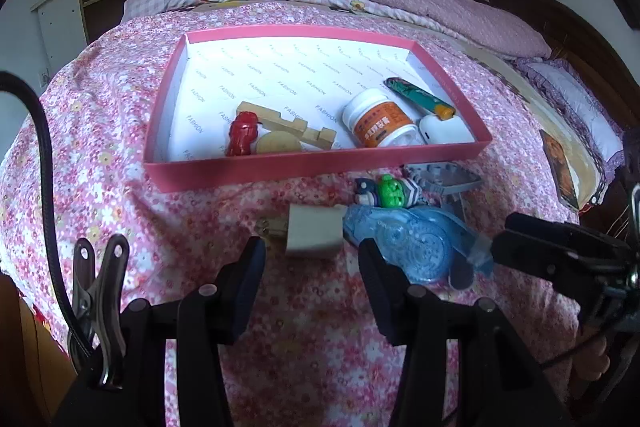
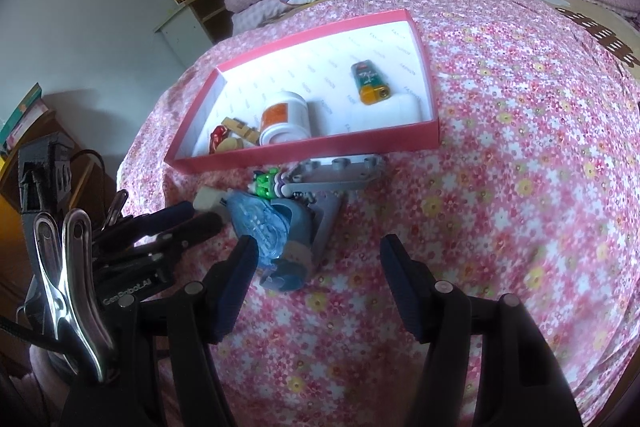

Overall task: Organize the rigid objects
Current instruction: 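Move the left gripper toward the beige square plug while the right approaches the blue correction tape, then close the left gripper on the beige plug while the right grasps the blue correction tape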

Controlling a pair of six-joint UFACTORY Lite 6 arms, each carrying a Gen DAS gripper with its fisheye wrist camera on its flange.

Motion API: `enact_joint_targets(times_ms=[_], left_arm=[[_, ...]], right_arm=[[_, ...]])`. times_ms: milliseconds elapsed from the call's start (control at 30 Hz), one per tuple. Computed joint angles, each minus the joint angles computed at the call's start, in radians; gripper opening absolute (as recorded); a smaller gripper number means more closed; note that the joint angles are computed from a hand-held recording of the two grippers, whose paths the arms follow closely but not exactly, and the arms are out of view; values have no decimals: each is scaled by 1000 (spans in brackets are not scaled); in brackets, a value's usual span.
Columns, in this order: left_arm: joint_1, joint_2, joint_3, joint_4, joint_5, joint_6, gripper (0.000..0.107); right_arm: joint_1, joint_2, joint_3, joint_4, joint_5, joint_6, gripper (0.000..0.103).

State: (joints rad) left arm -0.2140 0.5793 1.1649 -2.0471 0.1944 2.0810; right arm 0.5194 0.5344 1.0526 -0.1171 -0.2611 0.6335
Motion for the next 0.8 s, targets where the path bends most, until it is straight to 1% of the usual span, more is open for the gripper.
enact_joint_targets(times_ms=[67,200,267,300,333,467,500,633,800], left_arm=[[-10,25,25,-48,-16,41,51],[-20,52,42,-301,-30,284,51],[-17,60,42,-376,-22,352,51],[-14,61,40,-368,-15,344,51],[-8,62,38,-353,-5,328,47],[6,52,24,-314,18,288,47],[7,49,19,-316,22,291,47],[23,24,-15,-315,40,294,47],[53,-28,-74,-325,65,314,47]], right_arm=[[-1,8,6,-17,1,16,65],[-1,21,16,-51,5,47,65],[-1,32,25,-63,9,58,65],[-1,40,33,-74,12,69,65],[-1,47,38,-88,13,85,65],[-1,70,53,-139,11,133,65],[2,72,55,-123,14,114,65],[29,64,57,51,26,-81,65],[77,50,70,294,25,-362,65]])
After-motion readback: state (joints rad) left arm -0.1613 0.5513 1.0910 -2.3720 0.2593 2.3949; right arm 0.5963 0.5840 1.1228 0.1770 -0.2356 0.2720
